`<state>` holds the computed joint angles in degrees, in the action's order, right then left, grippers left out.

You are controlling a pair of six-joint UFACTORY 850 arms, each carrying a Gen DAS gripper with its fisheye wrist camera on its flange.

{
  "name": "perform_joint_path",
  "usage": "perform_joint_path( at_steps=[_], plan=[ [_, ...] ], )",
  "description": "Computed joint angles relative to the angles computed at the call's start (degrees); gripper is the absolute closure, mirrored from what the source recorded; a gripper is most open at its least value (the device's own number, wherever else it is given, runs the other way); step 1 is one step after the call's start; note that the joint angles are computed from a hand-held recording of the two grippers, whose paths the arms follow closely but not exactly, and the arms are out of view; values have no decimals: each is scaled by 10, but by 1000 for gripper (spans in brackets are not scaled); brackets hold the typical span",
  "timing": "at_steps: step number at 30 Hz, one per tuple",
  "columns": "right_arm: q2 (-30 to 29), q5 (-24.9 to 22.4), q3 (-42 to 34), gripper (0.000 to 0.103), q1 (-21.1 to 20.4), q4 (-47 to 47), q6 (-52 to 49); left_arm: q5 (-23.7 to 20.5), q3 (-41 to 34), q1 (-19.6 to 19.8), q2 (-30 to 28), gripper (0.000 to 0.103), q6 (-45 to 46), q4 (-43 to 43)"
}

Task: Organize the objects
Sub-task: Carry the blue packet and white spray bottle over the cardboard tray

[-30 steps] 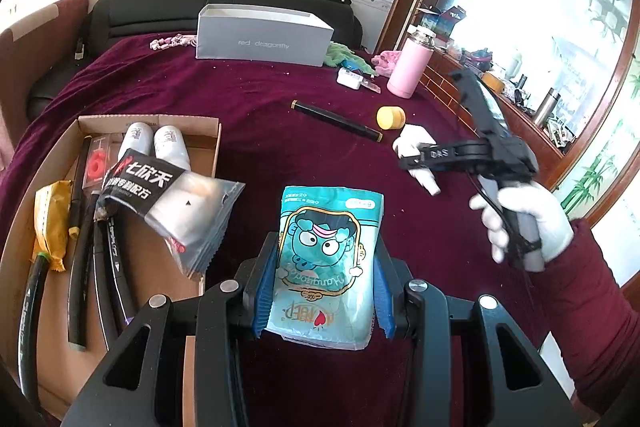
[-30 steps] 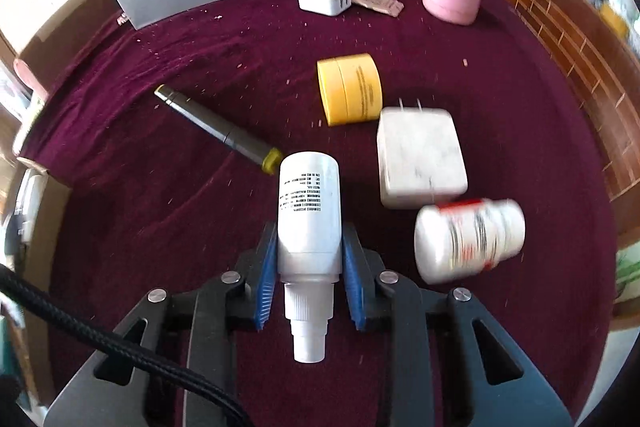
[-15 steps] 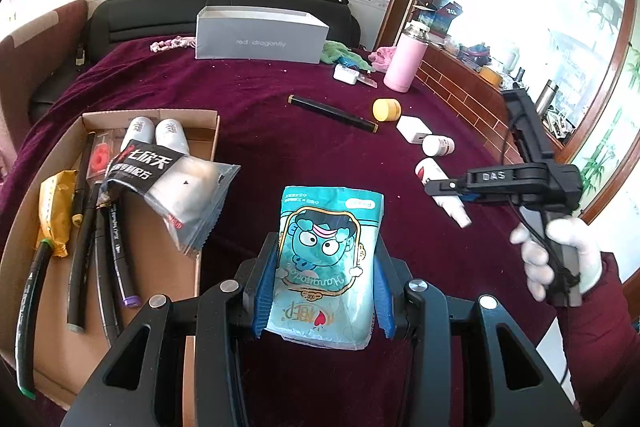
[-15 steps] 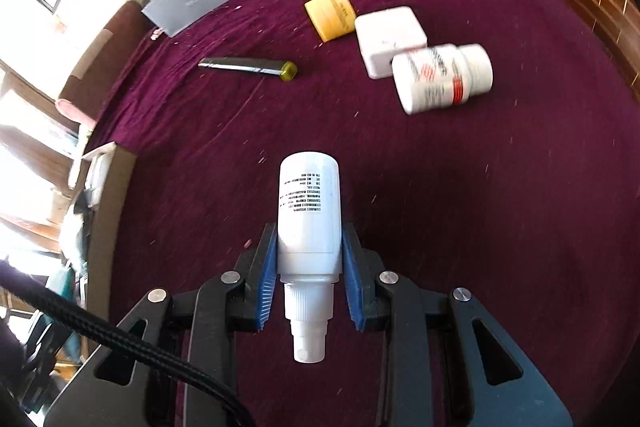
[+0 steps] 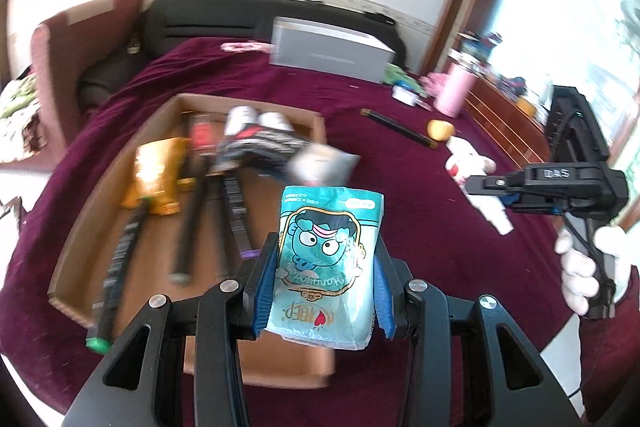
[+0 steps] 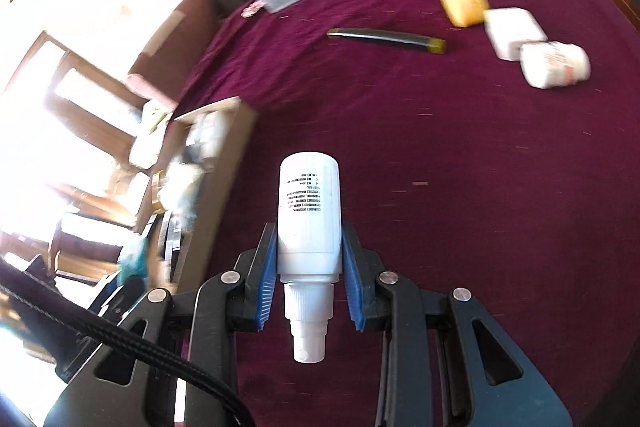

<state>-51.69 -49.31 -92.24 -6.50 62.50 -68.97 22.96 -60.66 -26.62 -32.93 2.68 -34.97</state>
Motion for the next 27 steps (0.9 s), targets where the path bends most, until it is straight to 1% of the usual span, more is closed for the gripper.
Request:
perform_joint_path(
  at_steps=[5, 8, 10, 13, 18, 23, 27],
  plan=[
    [6, -21, 6, 75, 30, 7, -5, 45, 59, 20, 37, 66, 21, -63],
    [9, -22, 9, 75, 48, 9, -10, 67, 89, 36, 53, 66, 14, -84],
    [9, -26, 9, 75, 56, 12, -14, 65, 99, 51, 53, 66, -17, -69],
    [5, -32, 6, 75, 69, 19, -16, 61, 98, 71, 37, 66, -83, -17],
    [4, -38, 6, 75, 83, 23, -21, 66, 81, 88, 8, 66, -142, 55],
    [8, -40, 12, 75, 87, 23, -25, 49, 52, 95, -15, 66, -157, 91],
    [7, -42, 10, 75, 93, 18, -20, 37, 35, 92, -25, 66, -148, 96]
  ],
)
